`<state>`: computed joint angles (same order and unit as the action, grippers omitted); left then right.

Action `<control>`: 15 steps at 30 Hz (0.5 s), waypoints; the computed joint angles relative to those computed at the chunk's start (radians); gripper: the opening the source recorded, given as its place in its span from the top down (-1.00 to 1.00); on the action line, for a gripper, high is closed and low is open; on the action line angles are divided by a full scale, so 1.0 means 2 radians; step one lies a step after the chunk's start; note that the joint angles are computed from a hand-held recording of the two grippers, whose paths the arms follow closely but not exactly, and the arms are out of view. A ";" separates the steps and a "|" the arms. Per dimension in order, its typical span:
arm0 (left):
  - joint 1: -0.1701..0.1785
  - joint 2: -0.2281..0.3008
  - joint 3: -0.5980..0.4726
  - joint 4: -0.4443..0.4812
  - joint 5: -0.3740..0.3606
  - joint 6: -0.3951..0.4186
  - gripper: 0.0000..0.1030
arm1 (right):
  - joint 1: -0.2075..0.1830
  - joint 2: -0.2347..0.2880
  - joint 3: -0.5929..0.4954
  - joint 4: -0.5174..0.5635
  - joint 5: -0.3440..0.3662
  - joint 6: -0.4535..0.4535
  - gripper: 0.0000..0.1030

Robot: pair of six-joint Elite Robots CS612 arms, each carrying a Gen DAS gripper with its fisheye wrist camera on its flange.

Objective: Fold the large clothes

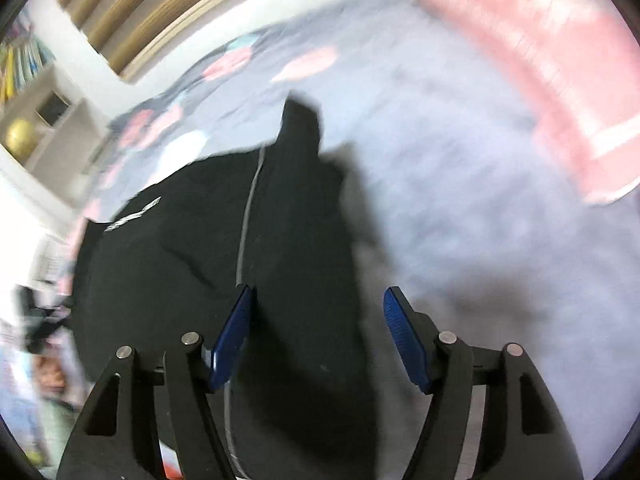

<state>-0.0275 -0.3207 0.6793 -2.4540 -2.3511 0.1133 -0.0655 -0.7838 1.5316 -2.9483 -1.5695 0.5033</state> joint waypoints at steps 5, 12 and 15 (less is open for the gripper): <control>-0.014 -0.059 0.089 -0.100 0.020 0.042 -0.14 | 0.031 -0.015 -0.010 -0.019 -0.063 -0.039 -0.39; -0.047 -0.102 0.168 -0.145 0.096 0.069 -0.16 | 0.076 0.009 -0.069 0.057 -0.110 -0.064 -0.44; -0.056 -0.086 0.146 -0.088 0.138 0.063 -0.15 | 0.084 0.040 -0.103 0.095 -0.099 -0.039 -0.44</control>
